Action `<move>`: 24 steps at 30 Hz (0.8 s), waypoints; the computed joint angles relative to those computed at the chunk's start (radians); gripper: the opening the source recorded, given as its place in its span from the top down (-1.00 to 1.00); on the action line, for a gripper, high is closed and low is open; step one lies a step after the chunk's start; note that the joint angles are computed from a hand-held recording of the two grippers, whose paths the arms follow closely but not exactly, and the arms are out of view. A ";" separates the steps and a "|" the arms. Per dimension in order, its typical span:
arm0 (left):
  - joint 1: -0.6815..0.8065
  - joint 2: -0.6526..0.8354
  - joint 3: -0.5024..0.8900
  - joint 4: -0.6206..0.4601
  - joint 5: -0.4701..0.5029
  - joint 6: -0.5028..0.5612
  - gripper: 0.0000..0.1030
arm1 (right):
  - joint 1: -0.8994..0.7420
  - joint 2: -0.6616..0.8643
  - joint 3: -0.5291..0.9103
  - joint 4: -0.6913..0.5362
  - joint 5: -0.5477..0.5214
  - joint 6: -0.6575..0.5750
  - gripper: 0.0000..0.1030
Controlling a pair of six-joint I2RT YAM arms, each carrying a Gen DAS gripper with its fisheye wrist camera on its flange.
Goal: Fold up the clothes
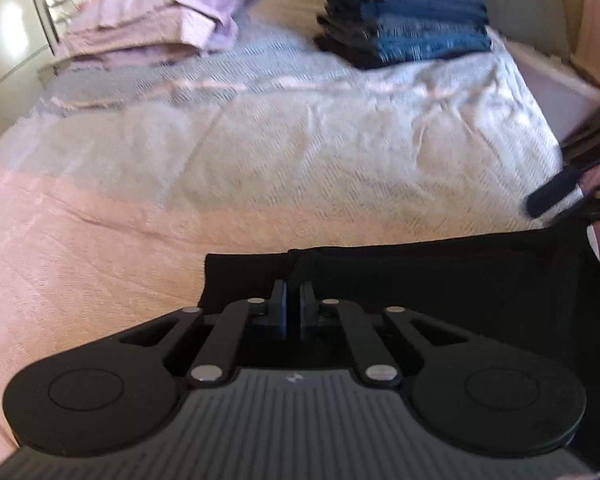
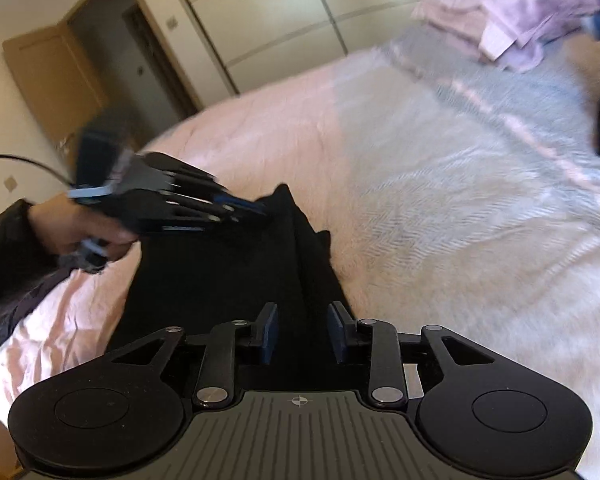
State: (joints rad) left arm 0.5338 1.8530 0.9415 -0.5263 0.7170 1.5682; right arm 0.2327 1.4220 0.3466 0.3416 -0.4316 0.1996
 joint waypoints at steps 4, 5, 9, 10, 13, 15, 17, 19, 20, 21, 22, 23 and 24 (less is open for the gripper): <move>0.049 0.000 -0.013 0.018 0.064 0.002 0.94 | -0.036 0.206 0.172 -0.118 -0.126 -0.061 0.40; 0.056 0.002 -0.011 0.018 0.077 -0.001 0.94 | -0.039 0.217 0.184 -0.125 -0.132 -0.074 0.74; 0.056 0.023 -0.005 0.071 0.093 -0.076 0.94 | -0.031 0.176 0.181 -0.079 -0.049 -0.109 1.00; 0.053 0.030 -0.013 0.099 0.087 -0.088 0.94 | -0.029 0.182 0.186 -0.064 -0.040 -0.111 1.00; 0.038 0.044 -0.041 0.171 0.062 -0.117 0.93 | -0.005 0.229 0.199 -0.029 0.046 -0.133 1.00; 0.036 0.048 -0.043 0.177 0.054 -0.129 0.93 | -0.030 0.248 0.196 -0.005 0.020 -0.113 1.00; 0.036 0.048 -0.042 0.173 0.055 -0.126 0.93 | -0.067 0.225 0.174 0.013 -0.049 -0.074 1.00; 0.034 0.050 -0.036 0.168 0.052 -0.121 0.93 | -0.104 0.202 0.153 0.032 -0.119 -0.032 0.94; 0.034 0.051 -0.035 0.169 0.052 -0.119 0.92 | -0.117 0.191 0.146 0.032 -0.146 -0.019 0.81; 0.035 0.050 -0.037 0.170 0.055 -0.117 0.93 | -0.119 0.186 0.148 0.019 -0.165 -0.020 0.67; 0.037 0.048 -0.040 0.171 0.058 -0.115 0.93 | -0.113 0.186 0.157 -0.002 -0.174 -0.025 0.23; 0.038 0.046 -0.043 0.172 0.061 -0.113 0.93 | -0.099 0.187 0.164 -0.019 -0.165 -0.033 -0.06; 0.043 0.046 -0.043 0.168 0.066 -0.109 0.93 | -0.080 0.195 0.171 -0.028 -0.154 -0.048 -0.07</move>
